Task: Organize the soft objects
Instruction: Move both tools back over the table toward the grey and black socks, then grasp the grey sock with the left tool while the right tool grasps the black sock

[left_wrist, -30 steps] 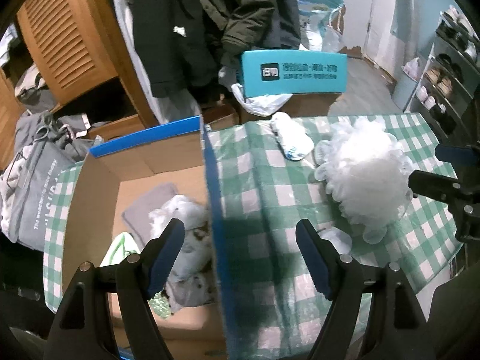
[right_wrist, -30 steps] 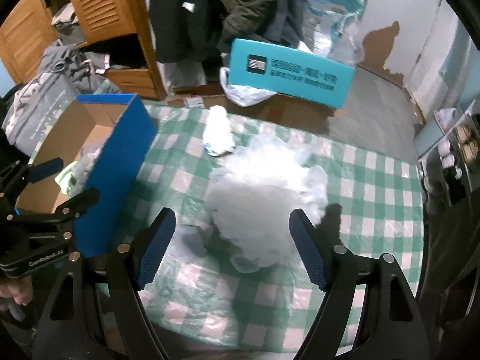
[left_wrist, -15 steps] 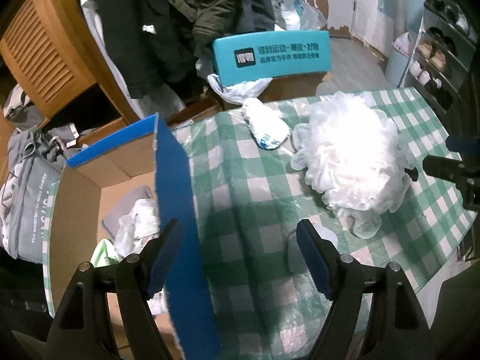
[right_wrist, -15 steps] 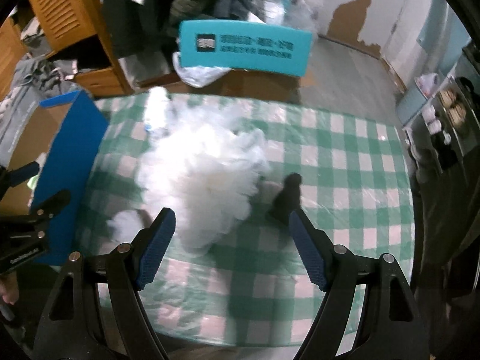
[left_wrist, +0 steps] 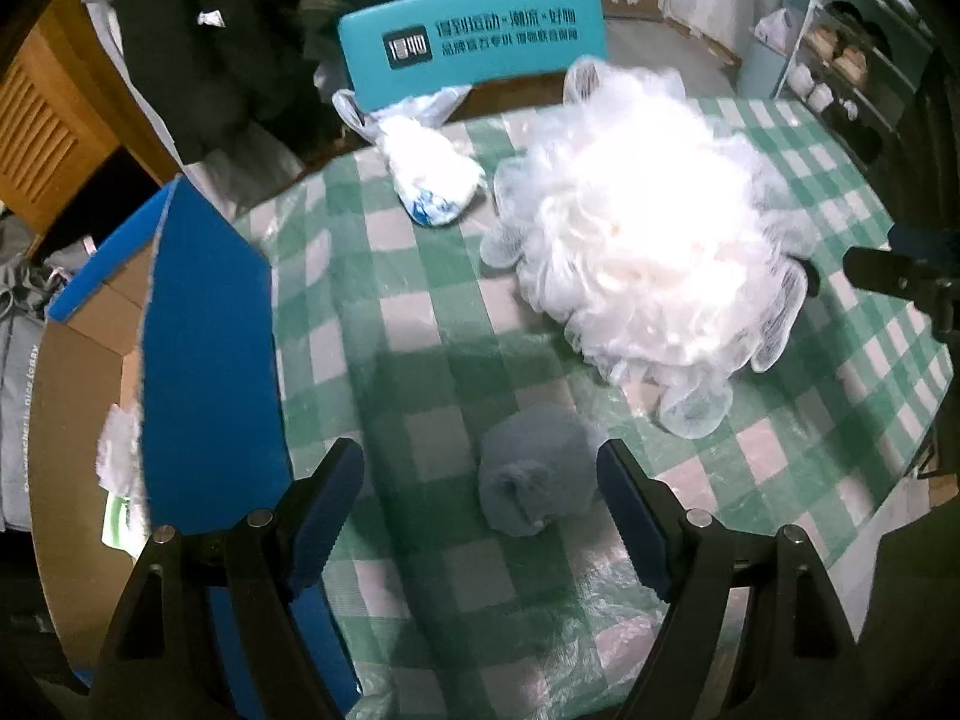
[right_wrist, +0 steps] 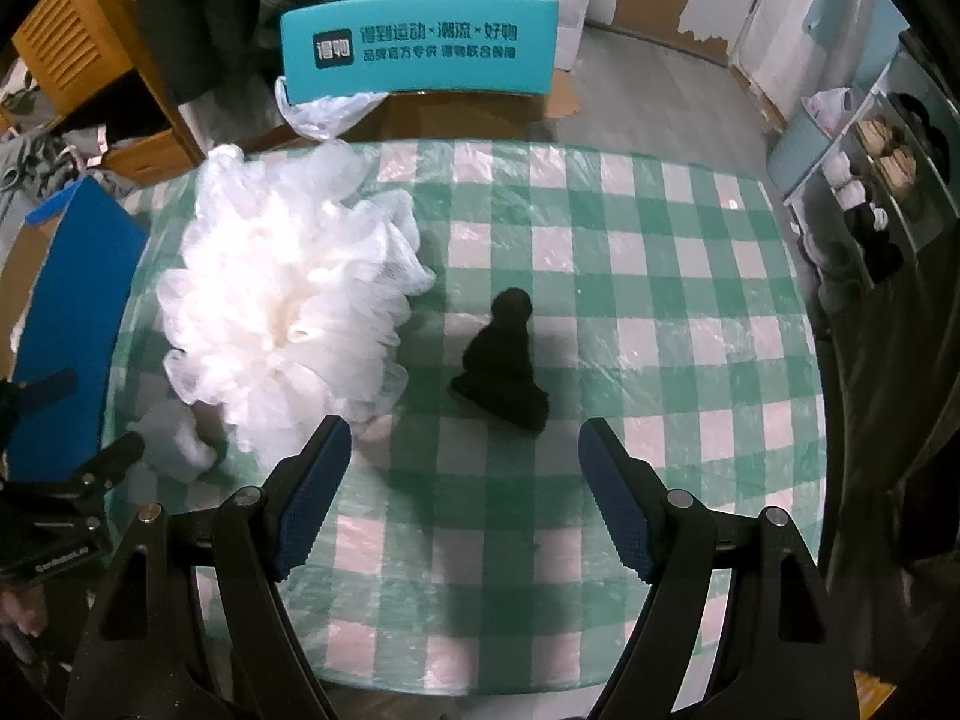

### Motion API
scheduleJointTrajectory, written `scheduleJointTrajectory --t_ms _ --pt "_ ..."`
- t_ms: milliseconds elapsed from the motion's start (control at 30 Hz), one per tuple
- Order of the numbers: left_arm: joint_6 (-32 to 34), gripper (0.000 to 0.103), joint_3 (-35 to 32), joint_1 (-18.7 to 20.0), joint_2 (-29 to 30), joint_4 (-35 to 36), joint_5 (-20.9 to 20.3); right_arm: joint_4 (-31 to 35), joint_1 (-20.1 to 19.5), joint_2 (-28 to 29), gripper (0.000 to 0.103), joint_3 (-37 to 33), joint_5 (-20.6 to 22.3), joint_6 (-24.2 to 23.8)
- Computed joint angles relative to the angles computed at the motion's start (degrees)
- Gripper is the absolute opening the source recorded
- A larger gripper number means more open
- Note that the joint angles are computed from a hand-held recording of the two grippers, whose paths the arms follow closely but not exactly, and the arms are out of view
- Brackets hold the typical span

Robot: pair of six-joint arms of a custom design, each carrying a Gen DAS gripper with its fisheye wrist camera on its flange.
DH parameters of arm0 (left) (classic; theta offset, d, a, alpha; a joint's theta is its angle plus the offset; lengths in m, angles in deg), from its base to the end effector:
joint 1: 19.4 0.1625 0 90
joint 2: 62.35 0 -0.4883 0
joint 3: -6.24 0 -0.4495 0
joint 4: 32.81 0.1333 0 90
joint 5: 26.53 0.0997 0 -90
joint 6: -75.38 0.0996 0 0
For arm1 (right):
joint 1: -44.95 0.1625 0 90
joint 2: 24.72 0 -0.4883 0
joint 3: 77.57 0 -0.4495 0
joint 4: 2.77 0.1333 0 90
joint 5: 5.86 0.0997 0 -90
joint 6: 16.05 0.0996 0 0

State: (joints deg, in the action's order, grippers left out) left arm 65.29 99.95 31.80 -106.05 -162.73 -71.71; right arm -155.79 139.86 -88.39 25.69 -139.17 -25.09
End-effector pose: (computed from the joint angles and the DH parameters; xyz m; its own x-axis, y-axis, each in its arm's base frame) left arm -0.2974 -0.6946 0.0684 -0.5762 0.3979 -0.7139 0.5241 0.8501 0.0509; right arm 0.1232 -0.6752 0.2868 -0.7267 0.0632 0.6840 -0.1951 0.9357 -0.2938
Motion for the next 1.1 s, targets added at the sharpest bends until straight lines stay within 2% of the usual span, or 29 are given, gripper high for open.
scheduleJointTrajectory --t_ms 133,333,633,833,933,1100 --pt "-1.13 0.082 -0.38 0.37 0.86 1.65 0.00 1.18 -1.04 0.21 0.078 -0.06 0.56 0.77" --pt "-2.63 0.082 -1.41 1.10 1.93 3.24 -2.81 2.29 -2.71 0.83 0.078 -0.80 0.81 2.29" --pt "-1.78 0.082 -2.64 1.83 4.28 2.92 -2.22 1.71 -4.24 2.22 0.078 -2.18 1.73 3.30" --pt "0.61 0.082 -3.36 2.35 6.00 1.43 0.18 0.22 -5.42 3.75 0.078 -3.51 2.63 2.90" --pt "2.17 0.078 -3.21 2.12 6.50 -0.03 1.23 0.28 -5.90 4.62 0.078 -4.30 2.49 2.87" --pt "4.67 0.057 -3.99 2.20 7.46 -2.98 2.95 0.03 -6.09 6.27 0.078 -5.67 1.20 1.61"
